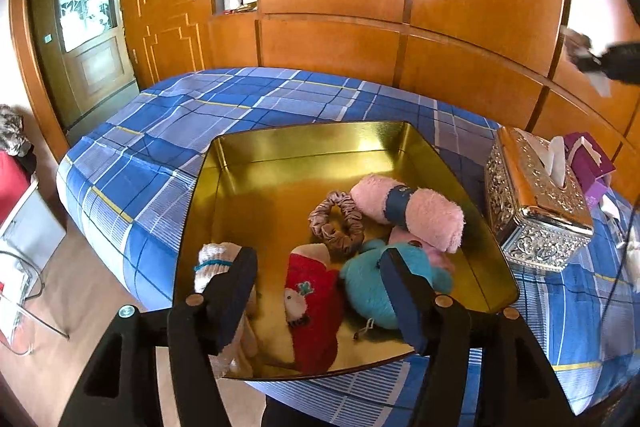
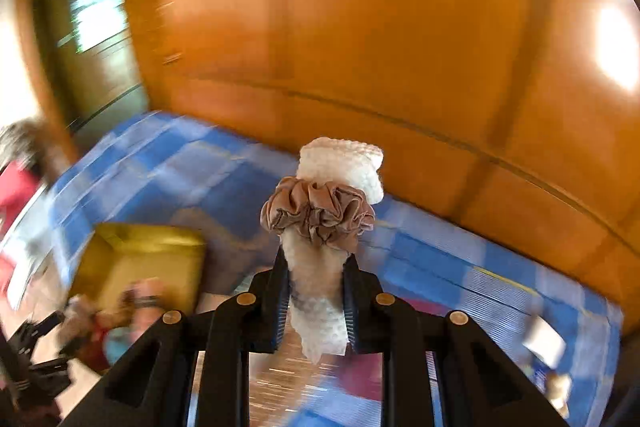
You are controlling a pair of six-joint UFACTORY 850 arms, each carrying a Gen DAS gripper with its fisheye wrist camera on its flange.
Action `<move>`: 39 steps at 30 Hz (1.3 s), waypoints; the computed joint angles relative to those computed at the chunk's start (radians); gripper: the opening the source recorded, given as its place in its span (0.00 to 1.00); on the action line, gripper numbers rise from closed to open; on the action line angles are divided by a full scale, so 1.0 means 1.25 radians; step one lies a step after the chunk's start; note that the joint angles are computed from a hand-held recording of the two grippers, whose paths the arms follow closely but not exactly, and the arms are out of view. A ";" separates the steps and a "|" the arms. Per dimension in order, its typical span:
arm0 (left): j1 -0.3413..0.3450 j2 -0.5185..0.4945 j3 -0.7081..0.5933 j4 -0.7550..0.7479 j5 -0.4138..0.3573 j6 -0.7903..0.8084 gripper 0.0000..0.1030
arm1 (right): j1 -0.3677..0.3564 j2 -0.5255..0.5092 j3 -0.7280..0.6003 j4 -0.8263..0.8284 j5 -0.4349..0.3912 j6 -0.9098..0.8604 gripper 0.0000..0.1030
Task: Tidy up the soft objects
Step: 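Carry the white mesh puff with the right gripper and release it into the gold tray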
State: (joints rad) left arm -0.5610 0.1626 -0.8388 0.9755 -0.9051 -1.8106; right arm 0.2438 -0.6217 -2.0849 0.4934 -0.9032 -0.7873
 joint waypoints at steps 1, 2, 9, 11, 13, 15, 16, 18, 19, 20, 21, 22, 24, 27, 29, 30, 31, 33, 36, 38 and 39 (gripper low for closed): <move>0.000 0.003 0.002 0.003 -0.003 -0.005 0.67 | 0.025 0.010 0.025 0.010 -0.012 -0.018 0.21; 0.000 0.007 0.004 0.007 -0.008 -0.013 0.69 | 0.045 0.018 0.047 0.013 -0.016 -0.029 0.21; 0.024 0.057 0.035 0.019 -0.041 -0.078 0.72 | 0.182 0.049 0.231 0.003 0.033 -0.052 0.23; 0.031 0.073 0.046 0.020 -0.049 -0.091 0.74 | 0.210 0.059 0.282 -0.006 0.070 -0.056 0.26; 0.040 0.085 0.055 0.016 -0.065 -0.099 0.74 | 0.231 0.081 0.339 -0.023 0.123 -0.073 0.29; 0.051 0.098 0.064 0.012 -0.069 -0.106 0.75 | 0.250 0.103 0.388 -0.050 0.189 -0.090 0.34; 0.056 0.102 0.069 0.010 -0.074 -0.109 0.75 | 0.257 0.121 0.418 -0.061 0.229 -0.104 0.37; 0.063 0.111 0.076 0.005 -0.083 -0.116 0.75 | 0.257 0.157 0.469 -0.047 0.294 -0.156 0.41; 0.068 0.116 0.081 0.001 -0.083 -0.120 0.76 | 0.256 0.170 0.485 -0.035 0.311 -0.176 0.41; 0.070 0.117 0.083 -0.002 -0.083 -0.121 0.76 | 0.254 0.190 0.507 -0.021 0.335 -0.195 0.41; 0.073 0.118 0.085 -0.005 -0.082 -0.122 0.76 | 0.252 0.202 0.520 -0.006 0.351 -0.214 0.44; 0.074 0.118 0.086 -0.007 -0.082 -0.124 0.76 | 0.250 0.222 0.541 0.025 0.380 -0.252 0.49; 0.073 0.115 0.085 -0.008 -0.082 -0.125 0.76 | 0.249 0.255 0.576 0.078 0.428 -0.308 0.57; 0.071 0.111 0.082 -0.008 -0.081 -0.129 0.76 | 0.241 0.316 0.630 0.227 0.482 -0.447 0.57; 0.069 0.108 0.079 -0.008 -0.082 -0.129 0.76 | 0.241 0.342 0.651 0.276 0.502 -0.483 0.57; 0.065 0.106 0.078 -0.009 -0.085 -0.131 0.76 | 0.238 0.356 0.658 0.300 0.504 -0.493 0.57; 0.064 0.105 0.077 -0.010 -0.085 -0.128 0.76 | 0.235 0.365 0.662 0.317 0.503 -0.501 0.57; 0.062 0.104 0.076 -0.013 -0.084 -0.128 0.76 | 0.233 0.385 0.673 0.350 0.511 -0.520 0.57; 0.055 0.101 0.073 -0.018 -0.087 -0.130 0.76 | 0.231 0.414 0.690 0.404 0.521 -0.566 0.57; 0.050 0.100 0.071 -0.019 -0.091 -0.133 0.76 | 0.229 0.427 0.697 0.423 0.518 -0.584 0.57; 0.051 0.100 0.071 -0.020 -0.090 -0.131 0.76 | 0.227 0.434 0.701 0.440 0.512 -0.600 0.57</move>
State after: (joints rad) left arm -0.4978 0.2877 -0.7496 0.9499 -1.0181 -1.9739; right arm 0.5270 -0.0792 -1.2087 1.0439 -0.2634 -1.5377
